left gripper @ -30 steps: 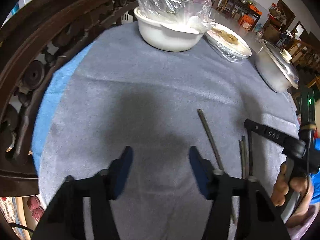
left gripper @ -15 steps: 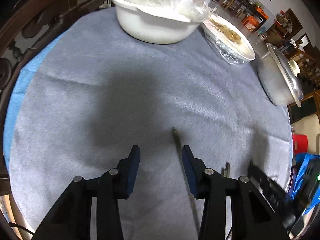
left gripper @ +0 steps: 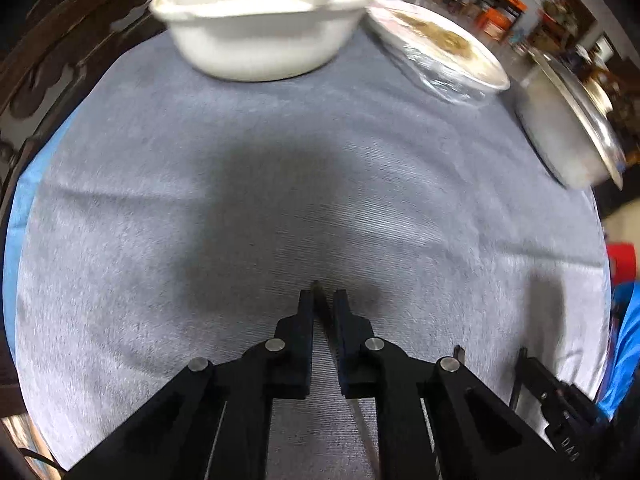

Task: Organize utensils
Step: 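Close the right tool on dark chopsticks while the left tool grasps another chopstick, then lift the chopsticks with both tools and carry them over the black cup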

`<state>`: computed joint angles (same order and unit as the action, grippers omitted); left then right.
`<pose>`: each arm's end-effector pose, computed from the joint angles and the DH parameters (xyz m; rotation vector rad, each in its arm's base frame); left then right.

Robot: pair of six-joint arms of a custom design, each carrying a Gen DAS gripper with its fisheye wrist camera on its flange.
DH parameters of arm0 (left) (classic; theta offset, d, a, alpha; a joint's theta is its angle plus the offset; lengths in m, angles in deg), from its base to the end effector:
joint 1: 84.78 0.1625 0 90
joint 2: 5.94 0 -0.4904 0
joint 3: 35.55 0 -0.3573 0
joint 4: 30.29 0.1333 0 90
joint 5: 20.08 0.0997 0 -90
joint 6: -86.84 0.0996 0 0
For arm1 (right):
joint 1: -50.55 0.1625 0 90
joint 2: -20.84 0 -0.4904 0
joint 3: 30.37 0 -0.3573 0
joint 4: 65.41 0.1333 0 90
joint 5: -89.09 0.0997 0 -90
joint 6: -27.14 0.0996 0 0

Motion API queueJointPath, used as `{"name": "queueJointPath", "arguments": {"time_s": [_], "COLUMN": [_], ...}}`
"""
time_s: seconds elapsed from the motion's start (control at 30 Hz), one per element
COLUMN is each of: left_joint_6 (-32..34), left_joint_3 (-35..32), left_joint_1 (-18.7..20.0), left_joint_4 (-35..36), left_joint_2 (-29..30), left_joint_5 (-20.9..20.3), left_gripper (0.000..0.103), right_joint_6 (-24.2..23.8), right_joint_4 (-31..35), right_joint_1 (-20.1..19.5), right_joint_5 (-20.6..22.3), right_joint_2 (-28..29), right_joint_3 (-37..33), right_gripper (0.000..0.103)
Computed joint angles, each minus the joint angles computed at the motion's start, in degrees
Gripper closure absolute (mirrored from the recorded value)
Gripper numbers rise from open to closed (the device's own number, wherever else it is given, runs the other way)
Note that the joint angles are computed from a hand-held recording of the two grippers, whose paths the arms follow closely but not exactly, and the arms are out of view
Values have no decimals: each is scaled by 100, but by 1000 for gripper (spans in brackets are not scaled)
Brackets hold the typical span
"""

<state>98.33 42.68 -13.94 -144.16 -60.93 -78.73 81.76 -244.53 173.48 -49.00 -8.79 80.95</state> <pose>-0.0583 -0.7317 0.3392 0.6822 2.5044 -0.0630 0.3679 -0.4592 -0.0017 -0.5367 -2.4200 0.8810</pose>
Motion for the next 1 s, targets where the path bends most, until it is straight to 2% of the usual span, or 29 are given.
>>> {"name": "queueJointPath", "arguments": {"time_s": [0.17,0.3,0.53,0.6,0.67,0.7,0.73,0.8,0.83,0.87,0.93,1.0], "left_joint_6": [872,1470,1385,1331,1366,1392,1407,1380,1353,1340,1343,1306], "left_joint_3": [441,872,743,613,568,545,525,526,481,480,492,529], "left_joint_1": [-47,-100,-46,-39,-41,-40,-35,-34,-25,-22,-11,2], "left_joint_4": [-73,-114,301,447,485,485,476,503,541,547,570,600], "left_joint_2": [-253,-552,-662,-616,-639,-649,-654,-689,-662,-651,-628,-597], "left_joint_5": [-140,32,99,22,-16,-36,-57,-64,-62,-55,-21,48], "left_gripper": [97,97,96,96,94,92,90,90,90,90,90,91], "right_joint_6": [298,787,1230,1230,1242,1290,1294,1260,1241,1205,1226,1307], "right_joint_4": [107,588,1490,1381,1376,1393,1380,1419,1440,1510,1914,2409], "right_joint_1": [72,199,246,252,319,386,437,473,463,426,398,464], "right_joint_5": [71,137,462,537,435,300,185,157,228,306,341,72], "right_joint_2": [-55,-151,-370,-426,-465,-464,-456,-441,-434,-419,-340,-259], "right_joint_3": [129,205,120,190,229,242,246,234,228,184,22,-178], "right_gripper": [96,96,92,76,45,43,43,51,65,70,70,81]}}
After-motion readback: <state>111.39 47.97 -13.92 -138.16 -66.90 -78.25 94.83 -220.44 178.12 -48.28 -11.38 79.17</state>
